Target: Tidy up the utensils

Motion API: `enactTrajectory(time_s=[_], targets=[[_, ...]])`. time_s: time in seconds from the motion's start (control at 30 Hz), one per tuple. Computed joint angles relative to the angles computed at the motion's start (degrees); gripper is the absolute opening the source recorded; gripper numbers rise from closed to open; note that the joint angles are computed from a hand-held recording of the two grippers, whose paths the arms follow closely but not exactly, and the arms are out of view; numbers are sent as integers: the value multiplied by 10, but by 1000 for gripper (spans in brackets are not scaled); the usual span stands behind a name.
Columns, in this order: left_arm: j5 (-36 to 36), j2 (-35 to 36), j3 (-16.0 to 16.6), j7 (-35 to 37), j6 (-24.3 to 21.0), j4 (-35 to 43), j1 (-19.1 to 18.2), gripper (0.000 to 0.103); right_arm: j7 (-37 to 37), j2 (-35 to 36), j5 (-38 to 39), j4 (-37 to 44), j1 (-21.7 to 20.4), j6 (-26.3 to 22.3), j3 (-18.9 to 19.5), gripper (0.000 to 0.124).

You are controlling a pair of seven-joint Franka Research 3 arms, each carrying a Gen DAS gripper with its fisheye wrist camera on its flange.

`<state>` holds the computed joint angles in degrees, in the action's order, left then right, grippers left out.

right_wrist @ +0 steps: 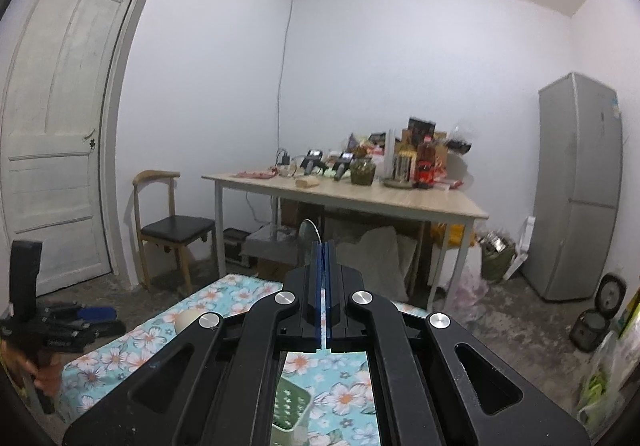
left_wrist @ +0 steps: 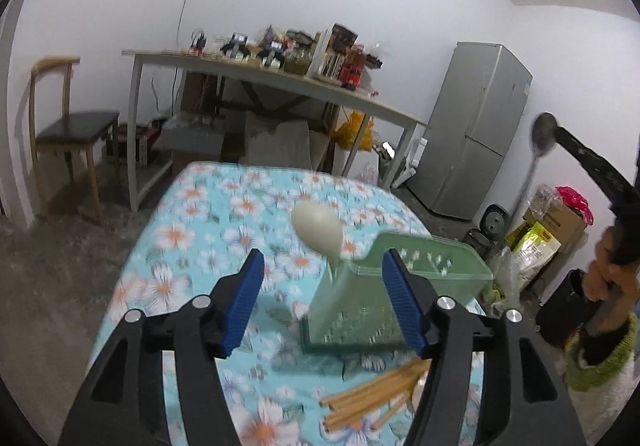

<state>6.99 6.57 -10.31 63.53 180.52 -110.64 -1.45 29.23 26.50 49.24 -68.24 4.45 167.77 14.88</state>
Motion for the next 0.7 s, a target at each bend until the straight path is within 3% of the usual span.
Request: enactTrajectory(time_s=[0.1, 0.23, 0.3, 0.33, 0.4, 0.47, 0.6, 0.7], targets=[[-123, -3, -80, 100, -2, -24, 57, 61, 36, 18, -35, 8, 19, -4, -21, 0], [-263, -3, -138, 215, -4, -40, 87, 62, 63, 27, -55, 4, 18, -26, -21, 0], [-361, 1, -184, 300, -8, -41, 116, 63, 81, 29, -66, 2, 19, -50, -25, 1], [-384, 3, -190, 320, -10, -42, 116, 63, 86, 30, -69, 1, 18, -55, -26, 2], [-424, 7, -198, 356, -12, -42, 114, 64, 92, 25, -69, -10, 15, -70, -25, 14], [-448, 10, -196, 378, -14, -44, 105, 65, 87, 15, -60, -28, 9, -65, -20, 42], [-467, 16, -176, 402, -25, -38, 78, 67, 33, -30, 19, -86, -22, -55, 6, 62], [-512, 25, -179, 450, -29, -28, 70, 69, 10, -67, 70, -133, -29, -55, -3, 80]])
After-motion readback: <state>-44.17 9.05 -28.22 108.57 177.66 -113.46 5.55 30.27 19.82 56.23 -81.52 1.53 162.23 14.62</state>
